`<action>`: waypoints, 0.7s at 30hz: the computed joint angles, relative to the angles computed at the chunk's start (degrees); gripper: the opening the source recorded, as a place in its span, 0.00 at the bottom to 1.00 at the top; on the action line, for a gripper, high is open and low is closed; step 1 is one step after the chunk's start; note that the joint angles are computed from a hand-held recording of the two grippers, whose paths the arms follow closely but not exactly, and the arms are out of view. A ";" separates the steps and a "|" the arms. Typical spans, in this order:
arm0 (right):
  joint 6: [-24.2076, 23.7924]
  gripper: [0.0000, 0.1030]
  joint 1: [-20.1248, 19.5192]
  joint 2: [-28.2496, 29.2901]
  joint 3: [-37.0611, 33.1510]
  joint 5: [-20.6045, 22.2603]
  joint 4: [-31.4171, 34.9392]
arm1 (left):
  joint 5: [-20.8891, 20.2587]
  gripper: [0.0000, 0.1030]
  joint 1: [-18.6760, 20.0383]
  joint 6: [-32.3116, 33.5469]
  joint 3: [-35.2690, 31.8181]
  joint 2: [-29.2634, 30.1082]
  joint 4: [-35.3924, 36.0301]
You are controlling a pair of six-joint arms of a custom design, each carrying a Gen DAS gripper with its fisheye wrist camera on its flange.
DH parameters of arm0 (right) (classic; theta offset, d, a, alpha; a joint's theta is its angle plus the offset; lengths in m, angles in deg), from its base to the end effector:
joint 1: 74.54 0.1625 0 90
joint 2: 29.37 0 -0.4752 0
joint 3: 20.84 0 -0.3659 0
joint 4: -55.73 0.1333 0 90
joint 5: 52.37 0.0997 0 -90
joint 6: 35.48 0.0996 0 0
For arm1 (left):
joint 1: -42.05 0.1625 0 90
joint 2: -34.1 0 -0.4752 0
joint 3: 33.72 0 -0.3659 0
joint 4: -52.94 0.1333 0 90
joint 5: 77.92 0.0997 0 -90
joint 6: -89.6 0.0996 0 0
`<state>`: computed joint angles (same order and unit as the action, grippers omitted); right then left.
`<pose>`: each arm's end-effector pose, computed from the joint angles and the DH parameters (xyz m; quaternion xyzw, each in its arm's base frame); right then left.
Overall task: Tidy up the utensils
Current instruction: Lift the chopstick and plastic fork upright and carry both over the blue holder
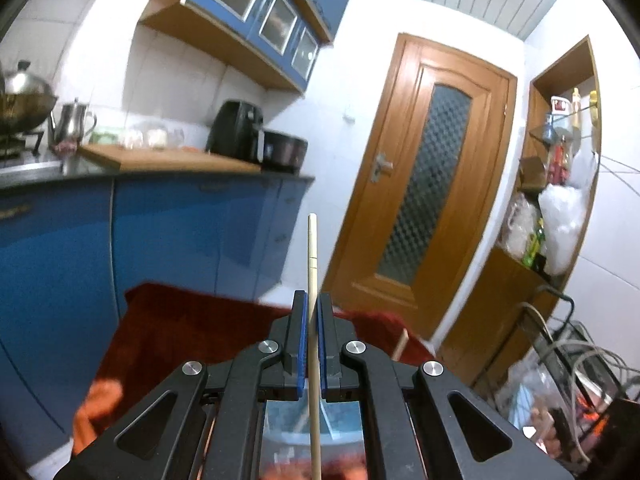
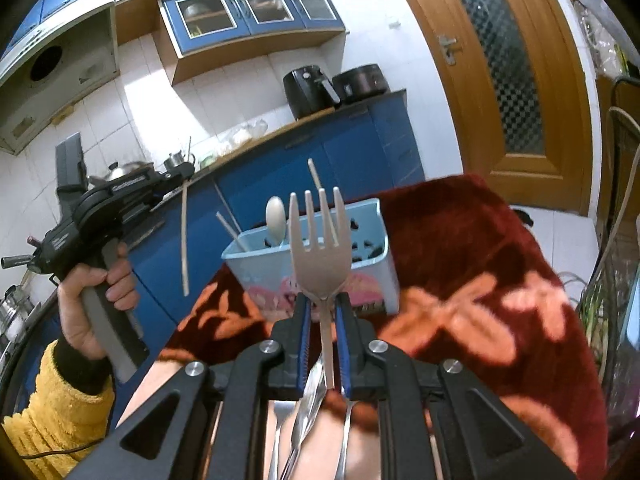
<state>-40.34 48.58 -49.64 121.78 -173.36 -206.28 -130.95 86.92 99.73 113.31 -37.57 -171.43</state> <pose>0.2761 -0.2731 0.0387 0.1785 -0.8635 0.4516 0.1363 -0.1199 -0.3919 0.3041 0.2444 0.8037 -0.5284 0.1227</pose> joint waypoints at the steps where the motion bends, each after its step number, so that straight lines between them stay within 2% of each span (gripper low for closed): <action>1: -0.32 0.14 0.06 -0.16 -0.28 -0.18 -0.10 | 0.56 0.04 0.35 1.70 -1.36 1.74 -2.42; 9: -4.19 0.14 -0.72 -1.75 -2.02 0.35 -1.42 | -0.01 0.04 2.74 10.64 -6.74 11.07 -17.71; 18: -6.86 0.14 -2.05 -3.93 -5.09 0.75 -0.11 | -0.27 0.04 5.03 16.11 -6.00 20.74 -34.44; 21: -7.57 0.14 -1.78 -4.78 -6.22 1.06 0.59 | -0.85 0.04 5.66 16.90 -5.59 22.16 -37.48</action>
